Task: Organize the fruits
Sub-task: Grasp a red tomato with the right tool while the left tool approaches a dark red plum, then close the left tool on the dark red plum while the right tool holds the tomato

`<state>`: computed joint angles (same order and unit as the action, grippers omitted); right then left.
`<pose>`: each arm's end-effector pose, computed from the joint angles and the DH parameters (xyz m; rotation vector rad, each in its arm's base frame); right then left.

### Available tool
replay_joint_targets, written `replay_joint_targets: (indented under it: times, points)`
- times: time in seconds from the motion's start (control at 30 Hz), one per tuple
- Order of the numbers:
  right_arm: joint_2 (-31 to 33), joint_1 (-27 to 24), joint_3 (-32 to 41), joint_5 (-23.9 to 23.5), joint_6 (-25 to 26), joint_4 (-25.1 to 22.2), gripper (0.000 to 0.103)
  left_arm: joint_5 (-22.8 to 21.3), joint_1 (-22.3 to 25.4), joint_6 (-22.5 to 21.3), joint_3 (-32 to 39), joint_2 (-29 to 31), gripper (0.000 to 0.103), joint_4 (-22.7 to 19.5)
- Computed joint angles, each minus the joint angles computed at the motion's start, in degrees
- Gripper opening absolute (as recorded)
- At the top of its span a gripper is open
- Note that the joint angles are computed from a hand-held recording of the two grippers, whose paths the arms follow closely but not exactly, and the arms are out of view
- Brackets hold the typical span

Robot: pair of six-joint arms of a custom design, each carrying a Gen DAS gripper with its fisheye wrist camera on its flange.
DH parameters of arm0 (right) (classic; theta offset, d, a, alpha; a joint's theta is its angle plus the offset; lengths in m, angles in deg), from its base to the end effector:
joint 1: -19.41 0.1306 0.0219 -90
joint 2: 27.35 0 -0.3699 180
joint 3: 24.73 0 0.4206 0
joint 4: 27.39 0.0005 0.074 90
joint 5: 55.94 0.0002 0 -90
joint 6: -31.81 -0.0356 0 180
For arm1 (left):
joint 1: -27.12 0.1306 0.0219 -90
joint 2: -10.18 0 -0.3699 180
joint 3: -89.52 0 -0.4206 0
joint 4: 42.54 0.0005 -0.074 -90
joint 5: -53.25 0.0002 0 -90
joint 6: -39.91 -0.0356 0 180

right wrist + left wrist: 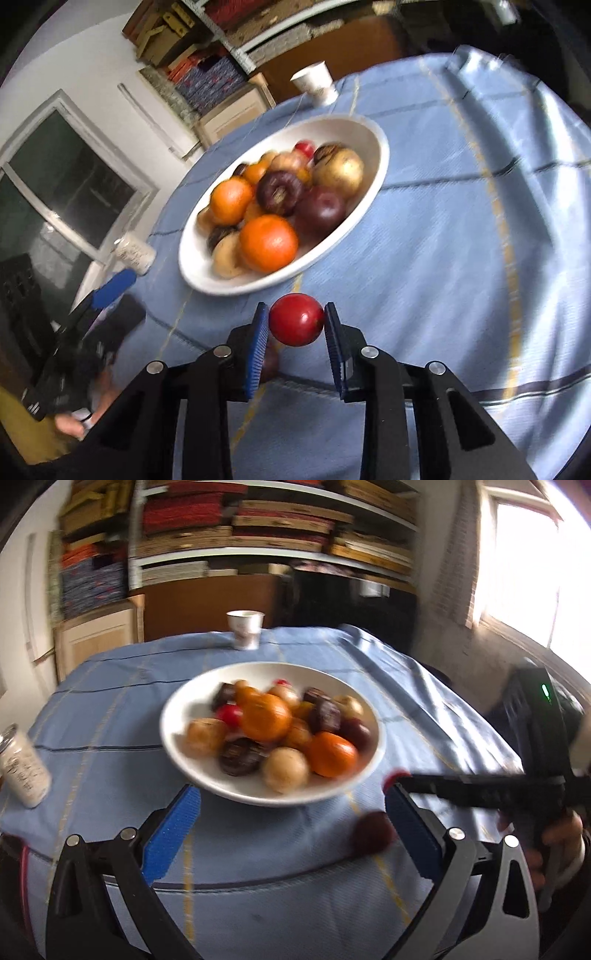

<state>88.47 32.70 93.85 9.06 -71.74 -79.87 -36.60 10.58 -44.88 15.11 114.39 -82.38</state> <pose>0.6503 0.1686 0.4026 -0.1943 2.4583 0.7392 0.5931 -0.1768 0.4310 0.2235 2.2391 -0.2079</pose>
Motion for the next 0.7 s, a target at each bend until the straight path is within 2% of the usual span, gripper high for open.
replay_joint_targets:
  times: [0.2, 0.33, 0.4, 0.57, 0.7]
  points:
    - [-0.83, -0.44, -0.87, 5.11, -0.13, 1.04, 0.031, 3.75, -2.21, -5.19, 0.06, 0.63, 0.098, -1.96]
    - [0.17, -0.46, 0.26, 7.46, 0.11, -0.01, 0.031, 3.80, -3.13, -7.71, 0.14, 1.13, 0.095, -2.51]
    - [0.10, -0.56, 0.10, 7.01, 0.29, -0.36, 0.031, 4.00, -3.48, -9.04, 0.45, 1.55, 0.085, -3.28]
    - [0.45, -0.37, 0.50, 6.93, 0.59, -0.65, 0.031, 5.01, -3.47, -9.27, 2.26, 3.12, 0.079, -5.31]
    - [0.76, -0.38, 0.82, 7.15, 0.53, -1.12, 0.031, 6.66, -3.23, -9.29, 5.16, 5.49, 0.064, -8.32]
